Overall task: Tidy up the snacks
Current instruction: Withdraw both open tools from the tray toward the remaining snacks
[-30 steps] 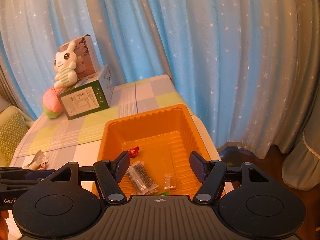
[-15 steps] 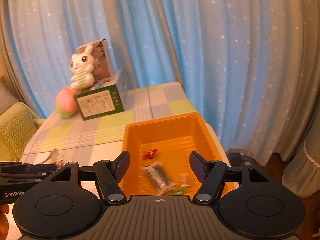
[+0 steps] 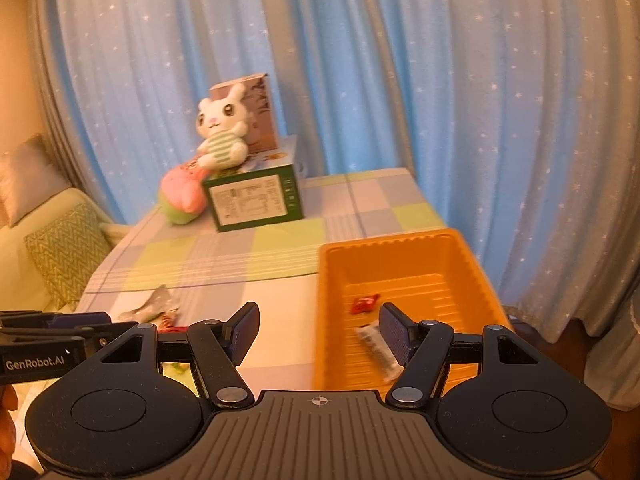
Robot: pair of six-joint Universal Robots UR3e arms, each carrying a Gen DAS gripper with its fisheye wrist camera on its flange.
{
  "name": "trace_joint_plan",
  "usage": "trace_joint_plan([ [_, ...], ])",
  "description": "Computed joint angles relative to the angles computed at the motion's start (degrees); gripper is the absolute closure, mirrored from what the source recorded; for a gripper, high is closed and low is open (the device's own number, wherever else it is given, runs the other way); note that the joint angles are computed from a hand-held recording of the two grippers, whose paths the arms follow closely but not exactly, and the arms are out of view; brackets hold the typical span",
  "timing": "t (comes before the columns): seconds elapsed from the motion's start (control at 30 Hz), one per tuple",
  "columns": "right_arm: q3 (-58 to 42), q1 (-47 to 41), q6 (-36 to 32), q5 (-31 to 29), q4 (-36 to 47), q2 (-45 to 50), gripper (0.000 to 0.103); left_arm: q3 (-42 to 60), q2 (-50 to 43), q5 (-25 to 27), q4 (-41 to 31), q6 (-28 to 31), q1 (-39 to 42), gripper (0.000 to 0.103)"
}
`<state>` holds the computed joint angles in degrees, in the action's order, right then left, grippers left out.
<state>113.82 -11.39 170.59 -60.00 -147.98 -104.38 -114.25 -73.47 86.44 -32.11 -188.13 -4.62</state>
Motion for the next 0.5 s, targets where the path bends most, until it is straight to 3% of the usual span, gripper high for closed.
trace_joint_plan([
  [0.3, -1.1, 8.72, 4.21, -2.52, -5.0, 4.83, 0.037, -7.8, 13.54, -4.67, -7.42, 6.1, 13.54, 0.054],
  [0.5, -1.26, 13.11, 6.28, -5.01, -8.71, 8.79, 0.037, -12.07, 19.62, -9.69, -11.49, 13.29, 24.35, 0.053],
])
